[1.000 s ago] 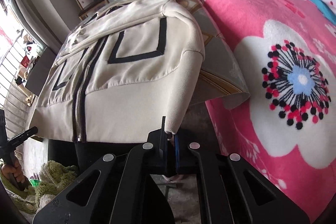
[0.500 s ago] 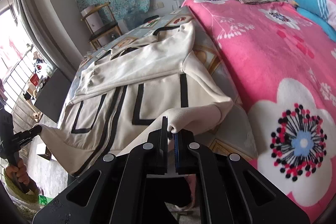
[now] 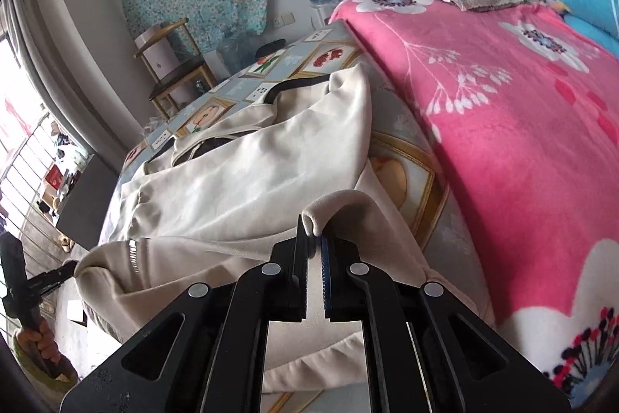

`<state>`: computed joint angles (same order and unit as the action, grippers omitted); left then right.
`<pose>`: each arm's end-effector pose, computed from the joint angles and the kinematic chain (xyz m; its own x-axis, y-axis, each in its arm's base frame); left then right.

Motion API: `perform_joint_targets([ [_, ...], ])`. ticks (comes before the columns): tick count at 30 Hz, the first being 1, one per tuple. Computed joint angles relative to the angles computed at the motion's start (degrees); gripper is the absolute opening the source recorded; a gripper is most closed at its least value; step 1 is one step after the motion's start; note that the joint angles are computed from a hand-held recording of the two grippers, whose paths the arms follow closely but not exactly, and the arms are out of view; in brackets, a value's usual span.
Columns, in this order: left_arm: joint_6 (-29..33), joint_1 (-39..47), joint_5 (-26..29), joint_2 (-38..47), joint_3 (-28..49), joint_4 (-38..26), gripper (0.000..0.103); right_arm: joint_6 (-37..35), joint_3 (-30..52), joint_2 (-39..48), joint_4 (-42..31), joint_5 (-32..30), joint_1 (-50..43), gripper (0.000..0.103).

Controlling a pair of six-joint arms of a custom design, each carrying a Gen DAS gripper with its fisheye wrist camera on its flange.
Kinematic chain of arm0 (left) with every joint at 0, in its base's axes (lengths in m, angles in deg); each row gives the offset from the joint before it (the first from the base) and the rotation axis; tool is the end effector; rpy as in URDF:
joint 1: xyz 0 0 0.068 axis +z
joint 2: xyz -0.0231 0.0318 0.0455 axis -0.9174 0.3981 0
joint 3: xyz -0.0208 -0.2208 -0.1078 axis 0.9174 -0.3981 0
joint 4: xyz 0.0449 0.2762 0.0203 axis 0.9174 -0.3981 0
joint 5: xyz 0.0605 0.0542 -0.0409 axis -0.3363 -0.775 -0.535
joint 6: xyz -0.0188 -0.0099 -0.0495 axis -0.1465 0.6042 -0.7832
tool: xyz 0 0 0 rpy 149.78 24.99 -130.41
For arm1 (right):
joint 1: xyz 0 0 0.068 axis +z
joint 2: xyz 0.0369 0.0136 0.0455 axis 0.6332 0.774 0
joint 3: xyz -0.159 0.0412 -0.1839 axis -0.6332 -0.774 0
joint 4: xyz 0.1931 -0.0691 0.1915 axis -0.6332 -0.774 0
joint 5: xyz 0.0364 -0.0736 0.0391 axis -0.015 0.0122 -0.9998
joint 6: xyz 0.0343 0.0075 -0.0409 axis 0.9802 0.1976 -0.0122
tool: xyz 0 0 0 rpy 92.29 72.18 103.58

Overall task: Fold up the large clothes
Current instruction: 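Close both tools on the hem and lift it over the jacket body, then lay the hem onto the folded jacket and open both tools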

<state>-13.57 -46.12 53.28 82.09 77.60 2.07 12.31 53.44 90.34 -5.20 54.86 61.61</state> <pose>0.2017 0.0552 0.2160 -0.8140 -0.2554 -0.5216 -0.0132 0.9060 -0.4230 0.1733 0.0683 0.2259 -0.7136 0.2339 -0.6603 0.0219 0.9496 0.3127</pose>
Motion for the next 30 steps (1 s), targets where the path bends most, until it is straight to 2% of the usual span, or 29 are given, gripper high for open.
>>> perform_joint_targets([
  [3, -2.1, -1.6, -2.2, 4.5, -0.8, 3.8, 0.011, -0.7, -0.1, 6.6, 5.4, -2.1, -3.0, 0.031],
  [4, -2.7, -1.9, -3.2, 5.0, -1.1, 4.5, 0.016, -0.5, 0.1, 8.3, 6.1, -1.9, -3.4, 0.047],
  [5, -3.2, -1.7, -3.9, 4.8, -1.5, 4.8, 0.021, -0.2, -0.1, 8.5, 6.6, -2.1, -3.9, 0.055],
  [7, -3.5, 0.4, -4.1, 2.7, -2.3, 5.2, 0.053, -0.4, -0.8, 6.4, 6.2, -2.6, -4.7, 0.060],
  [8, -3.2, 2.0, -3.3, 1.4, -2.7, 5.1, 0.057, -0.5, -1.2, 4.5, 5.1, -2.1, -4.6, 0.064],
  [13, 1.9, 11.4, 0.2, -3.1, -1.4, -0.2, 0.059, -1.7, -2.1, -4.7, -2.2, 0.5, -5.4, 0.065],
  [15, 3.7, 12.8, 0.7, -4.7, -1.0, -2.8, 0.060, -2.0, -2.1, -8.5, -5.8, 1.2, -4.3, 0.065],
  [17, 5.1, 12.1, 0.5, -6.5, -1.2, -5.1, 0.062, -1.6, -1.4, -10.1, -8.7, 4.9, -0.4, 0.065],
  [19, 5.1, 9.1, -2.2, -8.4, -2.0, -6.2, 0.066, 0.0, -0.8, -10.1, -11.0, 9.9, 4.8, 0.065],
  [22, 3.3, 1.3, -9.3, -10.8, -3.9, -6.3, 0.066, 4.2, -0.4, -8.0, -13.0, 15.2, 11.4, 0.065],
  [26, 1.8, -7.0, -16.5, -11.6, -6.0, -5.3, 0.067, 8.4, 0.0, -6.0, -12.3, 16.9, 17.2, 0.066],
  [29, 1.0, -11.3, -19.4, -12.8, -6.8, -5.1, 0.067, 9.0, 1.8, -1.9, -10.7, 17.1, 21.8, 0.079],
  [30, 0.7, -12.2, -19.8, -13.0, -6.9, -5.0, 0.067, 8.6, 2.5, -0.1, -9.9, 16.8, 23.2, 0.080],
])
